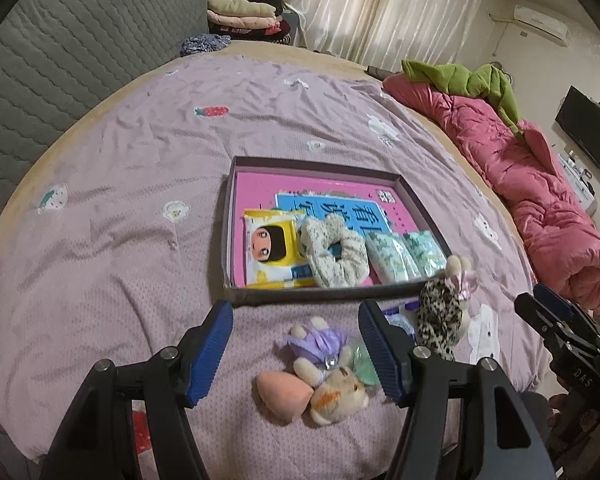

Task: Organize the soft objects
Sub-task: 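Grasp the peach makeup sponge with left while right grasps the leopard-print scrunchie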

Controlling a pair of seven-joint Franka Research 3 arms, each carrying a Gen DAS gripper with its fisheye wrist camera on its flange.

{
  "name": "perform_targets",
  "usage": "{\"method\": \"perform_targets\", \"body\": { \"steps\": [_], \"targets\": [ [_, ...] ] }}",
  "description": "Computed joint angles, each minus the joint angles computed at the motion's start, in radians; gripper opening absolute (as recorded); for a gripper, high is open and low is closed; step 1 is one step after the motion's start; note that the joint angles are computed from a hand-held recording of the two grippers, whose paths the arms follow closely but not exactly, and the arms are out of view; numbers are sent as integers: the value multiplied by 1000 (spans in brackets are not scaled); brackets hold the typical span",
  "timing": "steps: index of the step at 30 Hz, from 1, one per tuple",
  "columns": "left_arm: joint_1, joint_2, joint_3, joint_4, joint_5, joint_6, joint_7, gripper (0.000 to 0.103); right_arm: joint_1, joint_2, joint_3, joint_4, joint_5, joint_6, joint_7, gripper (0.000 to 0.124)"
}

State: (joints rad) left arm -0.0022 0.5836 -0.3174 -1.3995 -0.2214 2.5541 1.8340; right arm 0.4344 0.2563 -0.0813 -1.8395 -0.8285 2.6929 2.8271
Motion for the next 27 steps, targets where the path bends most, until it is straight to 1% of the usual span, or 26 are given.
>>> {"method": "perform_targets", "body": {
  "steps": [4, 7, 17, 24, 27],
  "targets": [
    [8, -21, -2, -44, -4, 1, 13, 65, -1, 5, 7, -15, 37, 21, -13, 75],
    [13, -30, -1, -64, -8, -9, 15, 65, 0, 11, 13, -24, 70, 33, -46, 75],
    [22, -64, 7, -147, -13, -17, 57, 65, 25, 28, 0, -37, 145, 60, -107, 75],
    [24, -58, 10, -157, -23, -50, 73, 65, 38, 40, -8, -32, 182, 64, -143, 75],
    [24, -41, 15, -143, -21, -77, 74, 65, 39, 46, -9, -30, 202, 65, -158, 75]
  ]
}}
